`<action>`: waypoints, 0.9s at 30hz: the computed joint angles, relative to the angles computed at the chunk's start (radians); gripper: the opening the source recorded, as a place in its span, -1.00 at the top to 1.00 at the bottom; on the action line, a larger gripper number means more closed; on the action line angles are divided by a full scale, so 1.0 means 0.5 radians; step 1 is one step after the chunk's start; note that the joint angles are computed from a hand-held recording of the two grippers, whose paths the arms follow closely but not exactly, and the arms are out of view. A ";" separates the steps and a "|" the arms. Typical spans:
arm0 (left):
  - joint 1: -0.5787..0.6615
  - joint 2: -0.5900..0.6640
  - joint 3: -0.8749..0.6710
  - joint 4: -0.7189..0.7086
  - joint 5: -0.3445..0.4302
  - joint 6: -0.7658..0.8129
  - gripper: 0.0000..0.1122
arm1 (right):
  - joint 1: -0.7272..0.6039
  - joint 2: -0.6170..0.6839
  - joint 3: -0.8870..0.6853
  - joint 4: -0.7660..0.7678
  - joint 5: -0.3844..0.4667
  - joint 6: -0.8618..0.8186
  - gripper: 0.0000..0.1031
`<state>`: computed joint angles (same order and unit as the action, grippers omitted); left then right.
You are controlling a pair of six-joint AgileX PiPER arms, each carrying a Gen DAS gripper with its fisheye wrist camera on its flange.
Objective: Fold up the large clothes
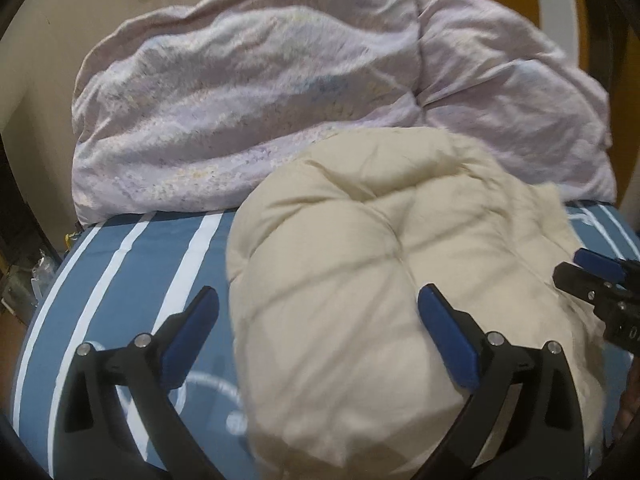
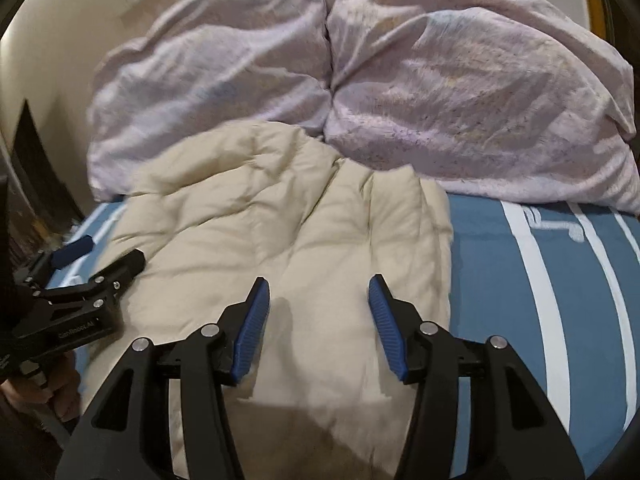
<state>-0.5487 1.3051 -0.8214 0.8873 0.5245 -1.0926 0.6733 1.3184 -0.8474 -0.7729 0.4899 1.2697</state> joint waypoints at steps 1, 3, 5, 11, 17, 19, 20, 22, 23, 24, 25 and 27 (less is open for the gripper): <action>-0.026 -0.069 0.043 -0.021 0.012 0.011 -0.77 | 0.047 -0.063 0.054 -0.019 0.003 0.039 -0.05; -0.048 -0.197 0.130 -0.099 0.007 0.070 -0.77 | 0.164 -0.142 0.135 -0.107 0.042 0.158 -0.05; -0.072 -0.270 0.191 -0.158 0.015 0.103 -0.77 | 0.267 -0.159 0.176 -0.197 0.103 0.267 -0.04; -0.160 -0.270 0.311 -0.043 0.069 -0.017 -0.78 | 0.310 -0.077 0.242 -0.213 0.107 0.372 -0.04; -0.154 -0.183 0.349 0.080 0.040 -0.087 -0.79 | 0.282 -0.003 0.239 -0.182 0.091 0.318 -0.05; -0.128 -0.163 0.350 0.062 0.010 -0.071 -0.79 | 0.277 0.008 0.235 -0.176 0.088 0.310 -0.06; -0.105 -0.172 0.349 0.012 -0.007 -0.026 -0.79 | 0.267 -0.004 0.231 -0.142 0.087 0.282 -0.07; -0.097 -0.217 0.357 -0.048 0.001 0.021 -0.78 | 0.289 -0.055 0.234 -0.115 0.128 0.290 -0.12; -0.109 -0.259 0.373 -0.058 0.019 0.024 -0.78 | 0.312 -0.080 0.237 -0.111 0.157 0.307 -0.21; -0.125 -0.310 0.393 -0.070 0.039 0.031 -0.78 | 0.340 -0.097 0.236 -0.112 0.196 0.332 -0.30; -0.138 -0.349 0.409 -0.083 0.054 0.038 -0.78 | 0.391 -0.119 0.229 -0.110 0.274 0.369 -0.55; -0.160 -0.461 0.449 -0.143 0.103 0.070 -0.78 | 0.455 -0.157 0.222 -0.061 0.360 0.376 -0.81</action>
